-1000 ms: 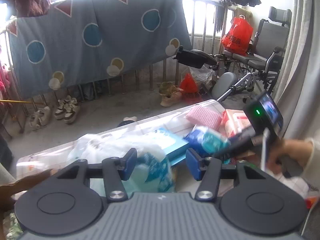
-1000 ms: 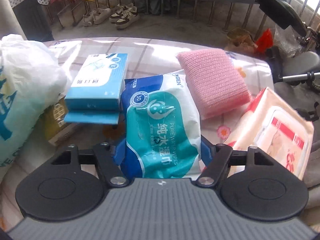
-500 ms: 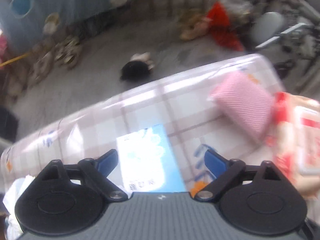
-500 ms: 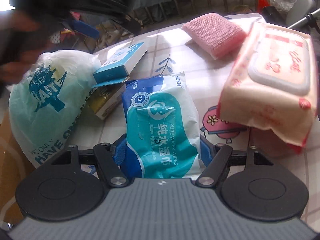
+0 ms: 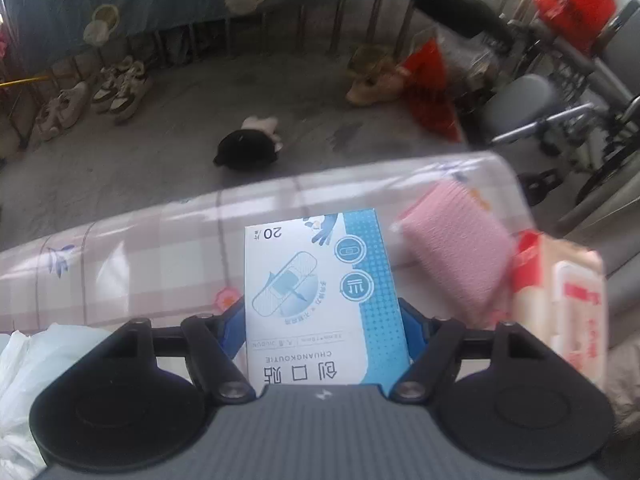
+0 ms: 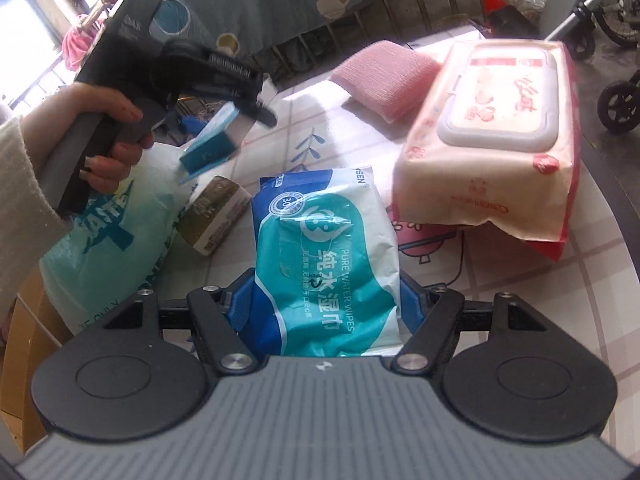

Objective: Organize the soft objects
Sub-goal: 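Grasp the blue bandage box with the left gripper while the right gripper grasps the wet-wipes pack, then release the bandage box into the box with the left gripper while the right gripper drops the wipes pack in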

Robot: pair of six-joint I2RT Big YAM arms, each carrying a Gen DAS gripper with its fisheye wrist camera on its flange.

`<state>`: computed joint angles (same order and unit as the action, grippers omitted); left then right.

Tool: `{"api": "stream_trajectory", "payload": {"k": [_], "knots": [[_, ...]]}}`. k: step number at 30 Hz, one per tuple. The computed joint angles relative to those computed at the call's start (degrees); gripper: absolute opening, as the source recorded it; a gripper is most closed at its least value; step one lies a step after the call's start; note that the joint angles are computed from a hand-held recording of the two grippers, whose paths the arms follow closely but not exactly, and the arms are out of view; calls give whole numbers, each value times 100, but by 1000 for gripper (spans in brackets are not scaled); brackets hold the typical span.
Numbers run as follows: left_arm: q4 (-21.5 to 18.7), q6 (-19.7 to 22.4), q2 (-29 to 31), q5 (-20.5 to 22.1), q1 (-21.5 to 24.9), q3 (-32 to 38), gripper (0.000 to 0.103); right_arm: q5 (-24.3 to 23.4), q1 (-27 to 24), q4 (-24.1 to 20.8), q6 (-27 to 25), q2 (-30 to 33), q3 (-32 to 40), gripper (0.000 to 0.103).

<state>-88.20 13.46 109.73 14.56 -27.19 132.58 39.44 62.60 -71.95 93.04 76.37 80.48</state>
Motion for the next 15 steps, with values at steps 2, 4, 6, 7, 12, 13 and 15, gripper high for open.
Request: {"api": "stream_trajectory", "payload": {"k": [2, 4, 6, 7, 12, 13, 15], "knots": [[9, 44, -353, 548, 88, -131, 75, 114, 109, -190, 90, 88, 228, 69], [-48, 439, -859, 1010, 277, -414, 75, 244, 219, -175, 96, 103, 399, 69], [-327, 996, -1337, 1252, 573, -595, 75, 437, 393, -270, 155, 143, 674, 69], [-372, 1268, -1561, 1427, 786, -710, 75, 483, 467, -326, 59, 194, 850, 69], [-601, 2346, -2316, 1958, 2182, -910, 75, 210, 706, 320, -713, 418, 1526, 69], [-603, 2442, -2396, 2010, 2518, -927, 75, 167, 727, 460, -858, 521, 1678, 69], [-514, 2864, -2547, 1908, 3114, -1091, 75, 124, 768, 613, -1192, 815, 2088, 69]]}}
